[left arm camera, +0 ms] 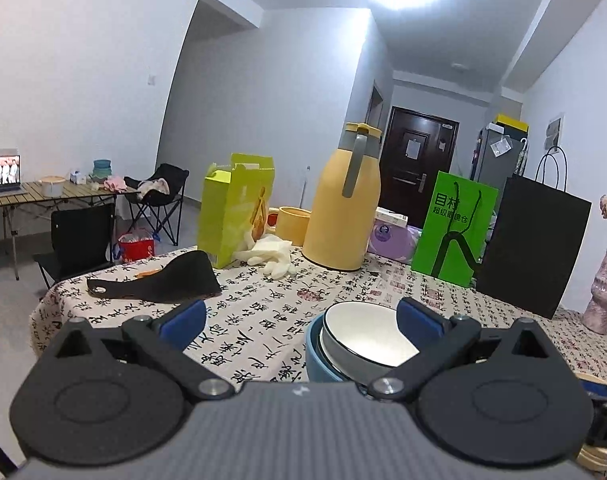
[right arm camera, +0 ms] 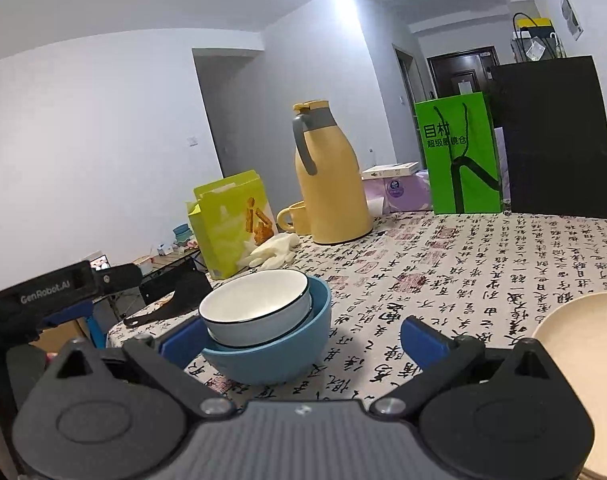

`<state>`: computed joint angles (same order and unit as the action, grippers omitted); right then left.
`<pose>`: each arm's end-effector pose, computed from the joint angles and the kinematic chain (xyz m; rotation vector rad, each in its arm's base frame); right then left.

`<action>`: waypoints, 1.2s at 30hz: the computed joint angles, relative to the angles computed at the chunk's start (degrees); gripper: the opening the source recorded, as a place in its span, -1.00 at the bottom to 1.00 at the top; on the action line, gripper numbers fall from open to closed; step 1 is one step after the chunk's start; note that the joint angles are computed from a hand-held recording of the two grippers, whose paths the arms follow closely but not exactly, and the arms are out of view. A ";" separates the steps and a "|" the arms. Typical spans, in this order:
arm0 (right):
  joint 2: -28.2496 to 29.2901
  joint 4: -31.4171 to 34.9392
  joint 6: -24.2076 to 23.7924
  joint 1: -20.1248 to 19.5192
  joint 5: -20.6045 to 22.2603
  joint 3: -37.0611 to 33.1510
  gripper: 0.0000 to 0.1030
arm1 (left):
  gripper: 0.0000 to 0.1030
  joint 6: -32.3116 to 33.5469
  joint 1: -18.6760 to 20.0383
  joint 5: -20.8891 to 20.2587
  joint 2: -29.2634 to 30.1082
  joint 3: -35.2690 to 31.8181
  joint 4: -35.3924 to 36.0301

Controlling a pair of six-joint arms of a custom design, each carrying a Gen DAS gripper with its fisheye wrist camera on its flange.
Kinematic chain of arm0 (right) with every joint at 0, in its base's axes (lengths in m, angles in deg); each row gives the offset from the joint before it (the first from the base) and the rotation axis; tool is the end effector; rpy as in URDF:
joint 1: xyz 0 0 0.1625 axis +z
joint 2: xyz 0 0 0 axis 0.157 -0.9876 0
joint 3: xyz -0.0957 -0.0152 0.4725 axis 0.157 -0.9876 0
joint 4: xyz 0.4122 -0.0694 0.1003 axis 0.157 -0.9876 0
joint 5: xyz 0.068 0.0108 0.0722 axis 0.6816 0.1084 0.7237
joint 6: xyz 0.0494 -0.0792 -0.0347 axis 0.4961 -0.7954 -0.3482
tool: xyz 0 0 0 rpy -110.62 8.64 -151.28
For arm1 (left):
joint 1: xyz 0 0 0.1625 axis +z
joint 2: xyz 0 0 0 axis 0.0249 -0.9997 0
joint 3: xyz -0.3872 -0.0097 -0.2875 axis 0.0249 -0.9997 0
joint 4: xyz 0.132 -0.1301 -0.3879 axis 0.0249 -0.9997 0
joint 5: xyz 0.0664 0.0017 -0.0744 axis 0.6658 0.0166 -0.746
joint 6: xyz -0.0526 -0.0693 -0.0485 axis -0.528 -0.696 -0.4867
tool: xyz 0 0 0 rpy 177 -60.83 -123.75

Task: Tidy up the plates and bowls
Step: 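Raise both open tools and move them back over the stacked bowls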

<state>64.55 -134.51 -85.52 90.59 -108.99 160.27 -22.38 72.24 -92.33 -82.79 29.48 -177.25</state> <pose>0.2874 -0.7811 -0.0750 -1.2487 2.6206 -1.1874 0.0200 -0.6548 0.2851 -0.0038 1.7245 -1.6906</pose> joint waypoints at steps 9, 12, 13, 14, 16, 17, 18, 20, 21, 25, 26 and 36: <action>-1.30 0.37 1.41 -0.37 -0.65 1.19 1.00 | 1.00 4.94 -0.64 -0.69 0.70 0.46 -4.44; -1.37 1.71 1.52 -0.17 -1.56 0.83 1.00 | 1.00 4.68 -0.60 -0.79 0.64 0.55 -4.55; -1.43 2.22 1.52 -0.17 -1.60 0.80 1.00 | 1.00 4.74 -0.58 -0.68 0.67 0.48 -4.70; -1.54 2.95 1.47 -0.17 -1.46 0.73 1.00 | 1.00 4.68 -0.51 -0.71 0.63 0.51 -4.76; -1.61 3.57 1.20 -0.27 -0.78 0.73 1.00 | 1.00 4.66 -0.31 -0.72 0.65 0.39 -4.75; -1.59 3.70 1.04 -0.27 -0.51 0.67 1.00 | 1.00 4.61 -0.23 -0.63 0.64 0.31 -4.65; -1.58 3.66 0.89 -0.27 -0.37 0.67 1.00 | 1.00 4.45 -0.10 -0.54 0.65 0.20 -4.57; -1.42 3.78 0.75 -0.21 -0.39 0.43 1.00 | 1.00 3.79 0.19 -0.53 0.58 0.15 -4.06; -1.37 3.98 0.88 -0.26 -0.24 0.29 1.00 | 1.00 3.46 0.36 -0.48 0.57 0.03 -3.77; -0.44 1.72 1.99 -0.01 -2.00 -0.55 1.00 | 1.00 3.00 0.92 0.13 0.63 -0.69 -3.10; -0.22 1.43 1.83 0.03 -2.12 -0.80 1.00 | 1.00 2.57 1.11 -0.07 0.50 -0.64 -2.75; 1.85 4.34 2.58 0.26 -3.56 -4.98 1.00 | 1.00 -1.95 3.09 -1.73 -0.54 -0.96 2.65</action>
<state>66.40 -130.17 -82.93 90.85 -112.55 155.29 -24.33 75.33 -94.06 -83.33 28.52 -174.60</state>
